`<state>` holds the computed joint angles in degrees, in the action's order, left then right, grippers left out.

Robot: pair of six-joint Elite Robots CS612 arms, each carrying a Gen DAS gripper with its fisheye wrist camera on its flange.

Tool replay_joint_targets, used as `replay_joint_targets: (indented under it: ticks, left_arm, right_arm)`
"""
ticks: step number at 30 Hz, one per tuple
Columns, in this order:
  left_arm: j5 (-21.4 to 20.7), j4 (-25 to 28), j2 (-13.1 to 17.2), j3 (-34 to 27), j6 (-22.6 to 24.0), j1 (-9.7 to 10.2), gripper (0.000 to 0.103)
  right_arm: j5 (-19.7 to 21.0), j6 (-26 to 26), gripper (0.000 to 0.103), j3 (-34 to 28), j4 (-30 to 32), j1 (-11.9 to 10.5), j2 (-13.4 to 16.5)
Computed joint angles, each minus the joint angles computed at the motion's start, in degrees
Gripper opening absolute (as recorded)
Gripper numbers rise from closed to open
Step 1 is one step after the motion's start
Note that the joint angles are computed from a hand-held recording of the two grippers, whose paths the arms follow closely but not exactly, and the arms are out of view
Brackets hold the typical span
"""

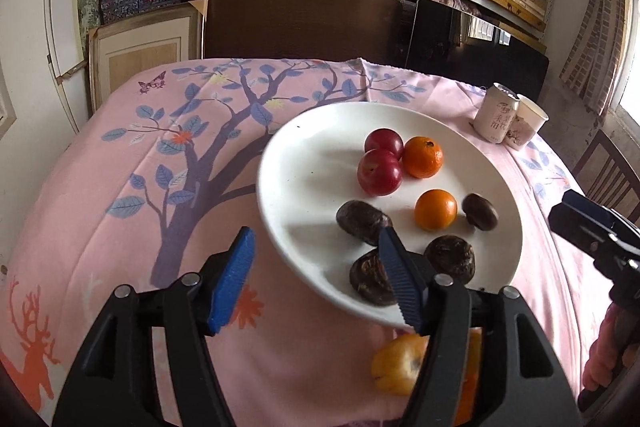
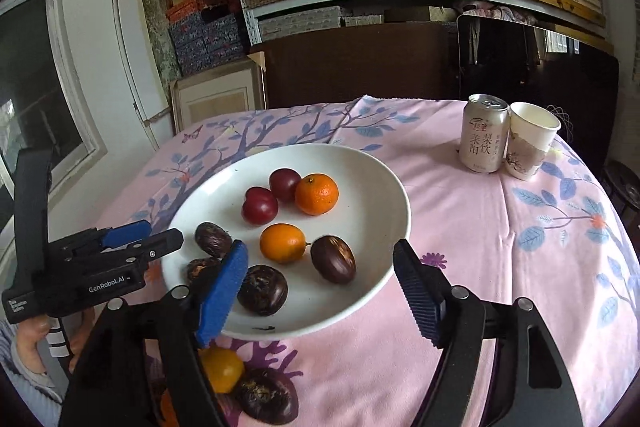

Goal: Organize fruits
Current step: 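Place both dark brown fruits on the white plate and open both tools, then move both open tools back toward the remaining fruit pile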

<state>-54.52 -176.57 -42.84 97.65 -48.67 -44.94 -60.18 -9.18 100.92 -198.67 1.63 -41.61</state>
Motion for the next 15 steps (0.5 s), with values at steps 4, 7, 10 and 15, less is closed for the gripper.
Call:
replay_joint_targets:
  ticks: [4, 7, 10, 15]
  left_arm:
    - [0.19, -0.86, -1.23, 3.47, -1.91, -1.92, 0.066]
    - [-0.19, 0.13, -1.37, 4.58, -2.96, -3.17, 0.068]
    - [-0.27, -0.12, -1.06, 4.55, -1.86, -4.03, 0.068]
    - [-0.12, 0.18, -0.17, 3.14, 0.73, -4.55, 0.068]
  right_arm:
    - [1.68, 2.15, 0.085, 3.31, -2.09, -1.78, -0.93]
    - [2.57, 3.33, 0.086, 4.99, -1.98, -2.95, -1.04]
    - [3.93, 4.38, 0.086, 6.04, -1.24, -3.97, -1.04]
    - [4.52, 4.78, 0.086, 6.29, -1.89, -4.19, -0.95]
